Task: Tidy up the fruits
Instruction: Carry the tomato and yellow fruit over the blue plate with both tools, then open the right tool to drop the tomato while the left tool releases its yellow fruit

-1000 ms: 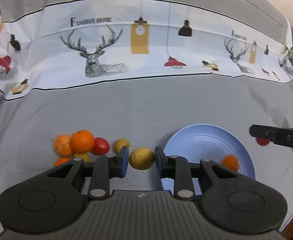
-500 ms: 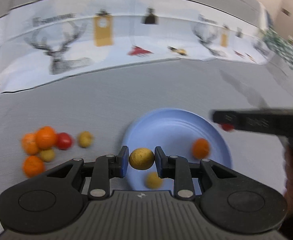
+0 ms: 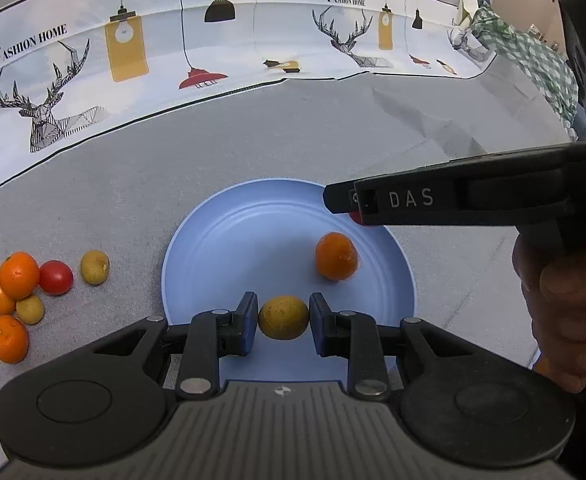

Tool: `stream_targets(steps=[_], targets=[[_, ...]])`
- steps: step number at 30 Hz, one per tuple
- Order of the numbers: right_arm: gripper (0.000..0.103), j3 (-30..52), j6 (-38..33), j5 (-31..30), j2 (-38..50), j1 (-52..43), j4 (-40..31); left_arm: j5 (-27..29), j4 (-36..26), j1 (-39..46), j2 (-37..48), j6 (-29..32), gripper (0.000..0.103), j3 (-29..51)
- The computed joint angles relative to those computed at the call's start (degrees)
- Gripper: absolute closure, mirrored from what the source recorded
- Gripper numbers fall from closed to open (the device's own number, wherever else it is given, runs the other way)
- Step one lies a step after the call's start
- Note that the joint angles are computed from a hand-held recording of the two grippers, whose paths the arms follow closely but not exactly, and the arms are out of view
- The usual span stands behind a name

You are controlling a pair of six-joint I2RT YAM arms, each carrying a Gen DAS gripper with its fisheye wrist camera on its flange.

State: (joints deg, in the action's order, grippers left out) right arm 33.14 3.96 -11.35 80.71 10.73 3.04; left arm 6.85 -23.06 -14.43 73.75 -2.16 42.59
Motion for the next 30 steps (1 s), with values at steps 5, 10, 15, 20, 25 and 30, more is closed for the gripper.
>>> stream_targets(steps=[5,10,15,20,25,30], targets=[[0.072,0.4,-0.6,-0.2,0.5,0.5,-0.7,0.4,0.0,0.5,0.5,0.2,0.072,0.3],[0.072,0.6,-0.8,-0.4,0.8,0.8,-1.1,0.5,0.0,0.8,0.6,0.1,0.072,0.5],[0.071,0.9,-1.3,-0.9,1.4,0.9,-1.4,1.8,0.0,1.1,0.5,0.1,0.072,0.4],[0.07,1.0,-1.2,-1.0,1.5,1.1,-1.4,2.5,0.0,1.7,0.5,-0.2,0.071,0.4],[0.064,1.0,-1.1,-0.4,1.6,1.2,-1.4,2.1,-0.2,1.5,0.4,-0.5,0.071,0.5],[0.064,1.0,-1.1,0.2,1.6,1.3,-1.5,1.6,-0.4,1.3,0.2,-0.6,0.071,0.5]])
